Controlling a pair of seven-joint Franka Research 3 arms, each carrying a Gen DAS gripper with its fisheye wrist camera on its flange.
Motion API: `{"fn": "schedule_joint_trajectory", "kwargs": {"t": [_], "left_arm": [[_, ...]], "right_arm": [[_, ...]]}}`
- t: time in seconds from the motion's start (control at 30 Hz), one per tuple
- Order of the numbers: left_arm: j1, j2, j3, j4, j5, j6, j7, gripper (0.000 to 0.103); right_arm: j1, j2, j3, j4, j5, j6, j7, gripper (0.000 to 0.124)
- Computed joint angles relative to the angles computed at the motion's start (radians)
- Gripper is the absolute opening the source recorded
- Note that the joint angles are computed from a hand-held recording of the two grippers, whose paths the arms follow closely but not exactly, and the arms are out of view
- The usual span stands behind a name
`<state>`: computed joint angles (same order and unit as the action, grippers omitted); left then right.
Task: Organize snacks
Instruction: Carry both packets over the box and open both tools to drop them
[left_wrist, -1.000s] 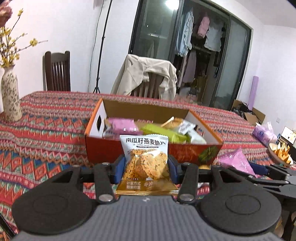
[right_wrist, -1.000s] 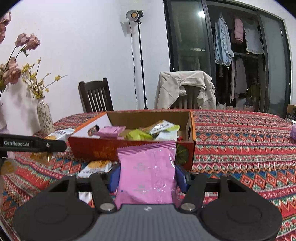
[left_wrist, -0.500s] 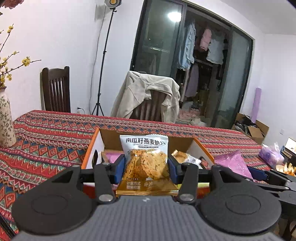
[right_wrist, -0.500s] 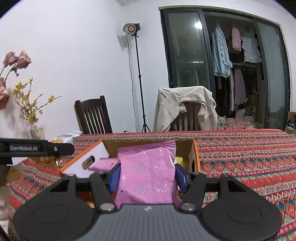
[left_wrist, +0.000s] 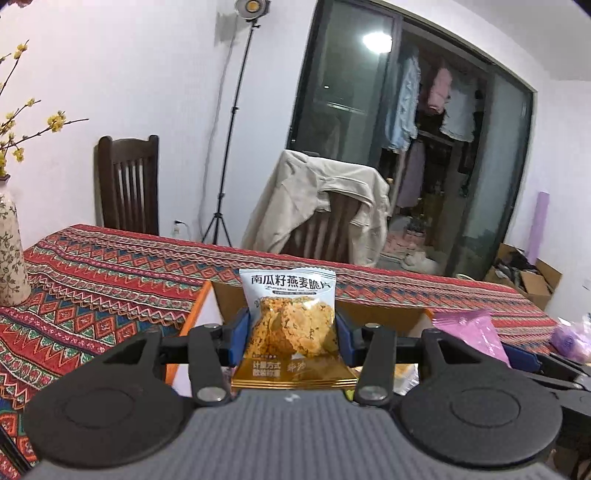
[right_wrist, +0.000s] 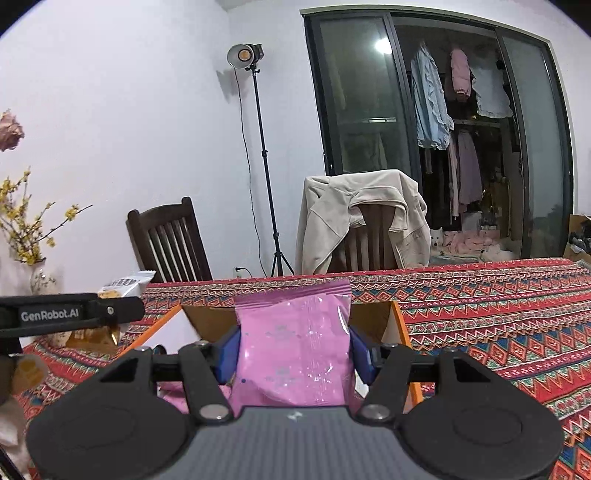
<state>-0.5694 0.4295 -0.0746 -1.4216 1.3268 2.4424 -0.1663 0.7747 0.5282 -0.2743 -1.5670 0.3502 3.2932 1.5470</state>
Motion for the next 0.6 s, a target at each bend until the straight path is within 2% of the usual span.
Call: {"fn": "schedule_joint_trajectory", "kwargs": {"t": [0.1,0.2,0.37,0.4,0.47,0.53,0.57,0.6], "left_arm": [[0.010,0.036,0.012,0.033,-0.006,0.013,0.001,0.048],[0.011,0.062,0.027,0.042,-0.001,0.032,-0.002,0.048],[0.025,0.088,0.034,0.047,-0.045,0.077,0.044,0.049],[0.024,0.090,0.037,0.045,-0.052,0.080,0.047,0.049],[0.016,0.089,0.048,0.036,-0.047,0.081,0.037,0.050],[0.011,0.082,0.054,0.024,-0.039,0.080,0.015,0.053],[0.008,0.075,0.058,0.013,-0.024,0.086,-0.008,0.058],[0.003,0.065,0.063,-0.001,0.000,0.093,-0.040,0.070]], "right_arm": [[-0.061,0.046,0.062,0.067,-0.010,-0.021,0.002,0.060],[-0.083,0.094,0.075,0.119,-0.022,-0.033,0.021,0.060],[-0.187,0.130,0.202,0.156,-0.053,-0.035,-0.008,0.060],[-0.197,0.135,0.214,0.160,-0.057,-0.039,-0.013,0.060],[-0.170,0.139,0.181,0.156,-0.060,-0.039,-0.010,0.060],[-0.159,0.142,0.167,0.158,-0.065,-0.053,-0.009,0.061],[-0.169,0.143,0.181,0.162,-0.069,-0.061,-0.011,0.062],[-0.168,0.141,0.179,0.157,-0.070,-0.059,-0.007,0.062]]}}
